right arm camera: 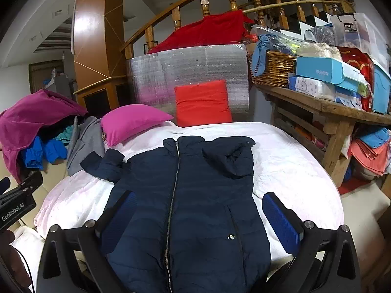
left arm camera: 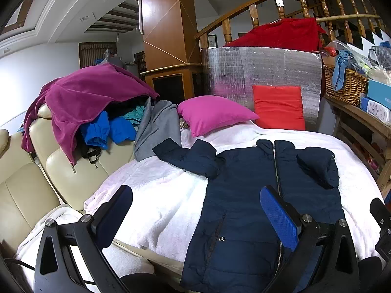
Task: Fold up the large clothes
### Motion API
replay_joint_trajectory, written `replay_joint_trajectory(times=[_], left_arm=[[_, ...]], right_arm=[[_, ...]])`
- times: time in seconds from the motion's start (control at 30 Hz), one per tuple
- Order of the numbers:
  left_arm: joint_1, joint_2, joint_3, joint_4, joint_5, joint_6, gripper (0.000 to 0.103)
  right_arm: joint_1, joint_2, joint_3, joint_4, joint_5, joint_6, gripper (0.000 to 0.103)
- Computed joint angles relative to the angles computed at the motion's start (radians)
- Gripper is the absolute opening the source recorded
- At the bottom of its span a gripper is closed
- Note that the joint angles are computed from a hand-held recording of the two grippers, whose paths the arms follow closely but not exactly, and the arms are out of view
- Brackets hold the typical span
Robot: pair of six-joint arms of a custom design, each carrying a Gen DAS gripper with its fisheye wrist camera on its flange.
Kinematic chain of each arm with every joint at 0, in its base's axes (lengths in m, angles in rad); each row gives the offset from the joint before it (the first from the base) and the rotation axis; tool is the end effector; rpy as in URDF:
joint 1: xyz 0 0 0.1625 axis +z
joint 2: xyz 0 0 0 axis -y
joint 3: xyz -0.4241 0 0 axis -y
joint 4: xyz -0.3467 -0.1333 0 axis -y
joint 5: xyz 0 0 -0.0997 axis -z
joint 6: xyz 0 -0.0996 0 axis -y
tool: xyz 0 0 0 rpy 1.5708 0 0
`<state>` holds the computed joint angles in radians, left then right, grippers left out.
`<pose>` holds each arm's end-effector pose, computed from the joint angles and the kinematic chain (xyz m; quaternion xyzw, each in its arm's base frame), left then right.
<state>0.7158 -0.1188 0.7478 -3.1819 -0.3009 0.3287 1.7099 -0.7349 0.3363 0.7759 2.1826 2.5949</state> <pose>-0.4397 -0.6851 0.0753 0.1640 0.7453 -0.5026 0.4063 0.1687 -0.6562 0.4587 0.1058 -0.7997 0.4744 0.3524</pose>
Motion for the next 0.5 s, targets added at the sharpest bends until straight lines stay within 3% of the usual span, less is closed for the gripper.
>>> replay_joint_trajectory(times=[0.13,0.5], left_arm=[[-0.026,-0.036,0.026,0.083,0.02,-0.081,0.103],[-0.021,-0.056,0.021,0.245,0.019,-0.219,0.103]], right_arm=[[-0.004,0.032,-0.058,0.041,0.004,0.01,0.103],[-0.009,0.076,-0.125,0.079,0.015,-0.002,0.103]])
